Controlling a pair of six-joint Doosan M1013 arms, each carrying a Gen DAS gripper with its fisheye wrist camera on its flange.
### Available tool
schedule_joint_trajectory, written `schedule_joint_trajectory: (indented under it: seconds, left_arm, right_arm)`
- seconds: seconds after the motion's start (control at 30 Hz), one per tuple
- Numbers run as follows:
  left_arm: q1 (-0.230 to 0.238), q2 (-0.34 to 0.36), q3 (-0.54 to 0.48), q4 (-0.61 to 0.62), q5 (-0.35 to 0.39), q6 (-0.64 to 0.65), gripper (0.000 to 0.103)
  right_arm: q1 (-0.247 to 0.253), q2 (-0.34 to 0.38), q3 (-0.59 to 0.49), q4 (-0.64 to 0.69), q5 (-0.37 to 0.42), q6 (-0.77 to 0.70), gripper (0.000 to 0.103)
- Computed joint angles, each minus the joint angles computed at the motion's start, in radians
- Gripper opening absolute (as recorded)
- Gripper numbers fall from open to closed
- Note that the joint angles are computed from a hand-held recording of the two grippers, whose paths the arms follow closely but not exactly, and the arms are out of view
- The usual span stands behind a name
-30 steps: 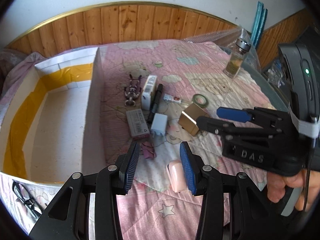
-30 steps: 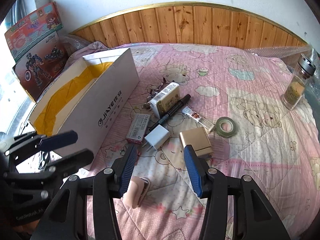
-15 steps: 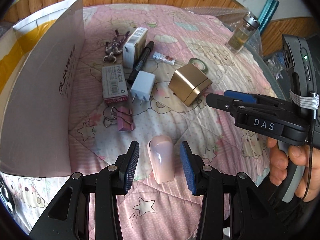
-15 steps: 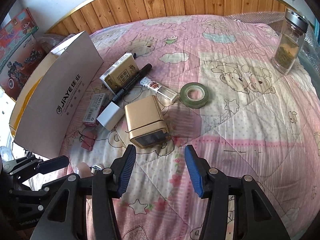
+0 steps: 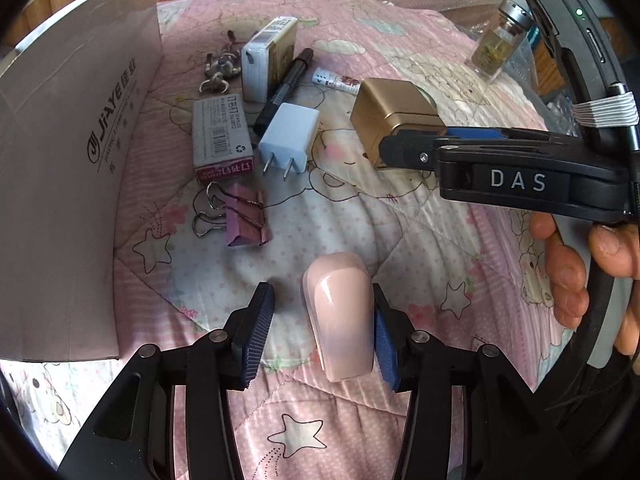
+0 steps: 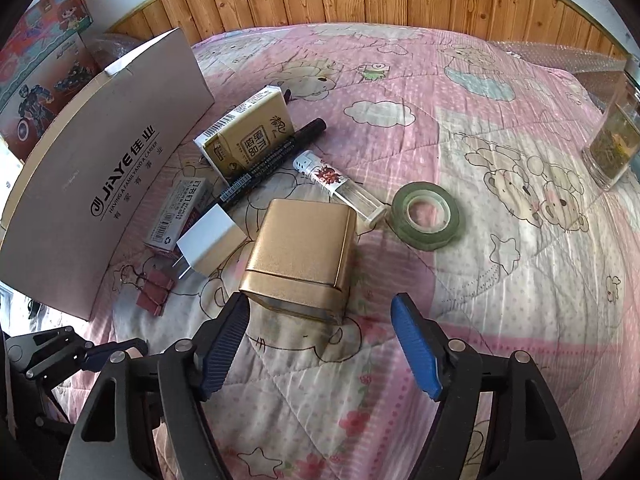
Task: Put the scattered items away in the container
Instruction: 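Close the left tool on the pink cylinder while the right tool grasps the gold box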
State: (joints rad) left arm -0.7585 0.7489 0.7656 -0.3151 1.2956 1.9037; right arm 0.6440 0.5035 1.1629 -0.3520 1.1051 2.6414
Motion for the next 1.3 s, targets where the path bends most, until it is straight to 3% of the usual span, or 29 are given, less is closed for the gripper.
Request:
schedule_joint_trajectory:
  seconds: [0.2, 0.37, 0.57, 0.67, 0.73, 1.3]
  left_arm:
    - [0.005, -0.005, 0.012, -0.023, -0.02, -0.019, 0.049]
    - [-0.006, -0.029, 0.056, 0.007, -0.063, 0.014, 0.049]
    - [-0.025, -0.061, 0.12, 0.061, -0.158, 0.036, 0.047]
    - [-0.018, -0.058, 0.114, 0.038, -0.157, 0.036, 0.031]
    - [-0.01, -0.049, 0.1, 0.015, -0.138, 0.028, 0.029]
    - [0.015, -0.036, 0.039, -0.082, -0.092, -0.02, 0.028]
  right_arm:
    - [-0.008, 0.002, -0.001, 0.006, -0.03, 0.013, 0.074]
    - [-0.013, -0.005, 0.001, 0.028, -0.082, 0.062, 0.081]
    - [-0.014, 0.022, -0.038, 0.006, -0.021, 0.094, 0.08]
    - [-0.022, 0.021, -0.029, 0.029, -0.014, 0.093, 0.061]
    - [-0.023, 0.014, -0.014, 0.035, -0.019, 0.108, 0.055]
    - [0.003, -0.015, -0.001, -0.051, -0.031, 0.122, 0.052]
